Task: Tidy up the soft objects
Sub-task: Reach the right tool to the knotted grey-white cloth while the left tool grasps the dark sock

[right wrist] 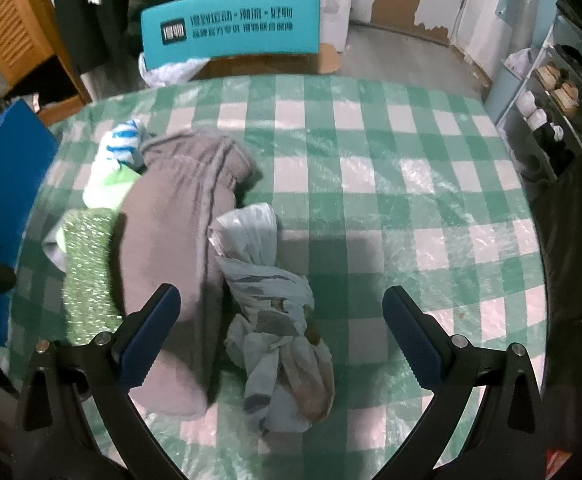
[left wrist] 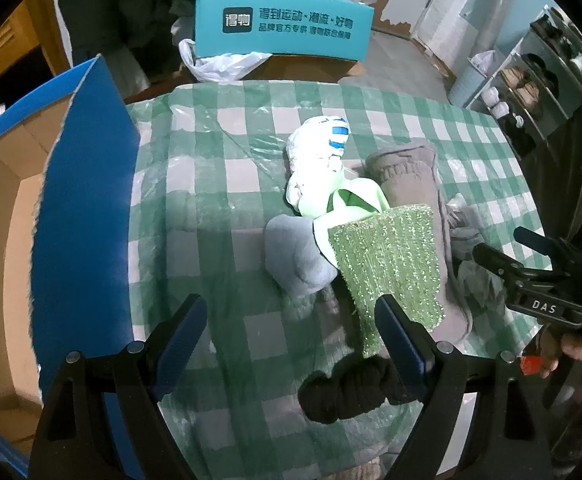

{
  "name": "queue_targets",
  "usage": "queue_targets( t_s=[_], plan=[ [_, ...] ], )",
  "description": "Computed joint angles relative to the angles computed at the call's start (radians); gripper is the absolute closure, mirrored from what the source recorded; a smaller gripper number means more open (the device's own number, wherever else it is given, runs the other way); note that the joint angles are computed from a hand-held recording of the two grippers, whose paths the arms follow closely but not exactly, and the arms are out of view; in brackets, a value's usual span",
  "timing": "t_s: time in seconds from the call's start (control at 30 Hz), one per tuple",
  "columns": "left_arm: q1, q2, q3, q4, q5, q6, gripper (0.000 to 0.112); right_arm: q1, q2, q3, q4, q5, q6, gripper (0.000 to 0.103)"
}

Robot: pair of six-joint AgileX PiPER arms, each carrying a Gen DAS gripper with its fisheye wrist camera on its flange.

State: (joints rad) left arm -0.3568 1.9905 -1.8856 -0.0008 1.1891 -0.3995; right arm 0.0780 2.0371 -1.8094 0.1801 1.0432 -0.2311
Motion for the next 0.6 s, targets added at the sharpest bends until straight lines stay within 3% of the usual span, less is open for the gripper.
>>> queue_targets(
  t_s=[0.33, 0.6],
  plan=[
    [0.013, 0.045, -0.031, -0.023, 0.017, 0.021, 0.025, 0.016, 0.035, 0.0, -0.029, -0.002, -0.013, 0.007],
    [0.015, 0.056, -0.033, -0.04, 0.021, 0.038, 0.025, 0.025, 0.086, -0.043, -0.047, 0.041, -0.015, 0.02]
  ],
)
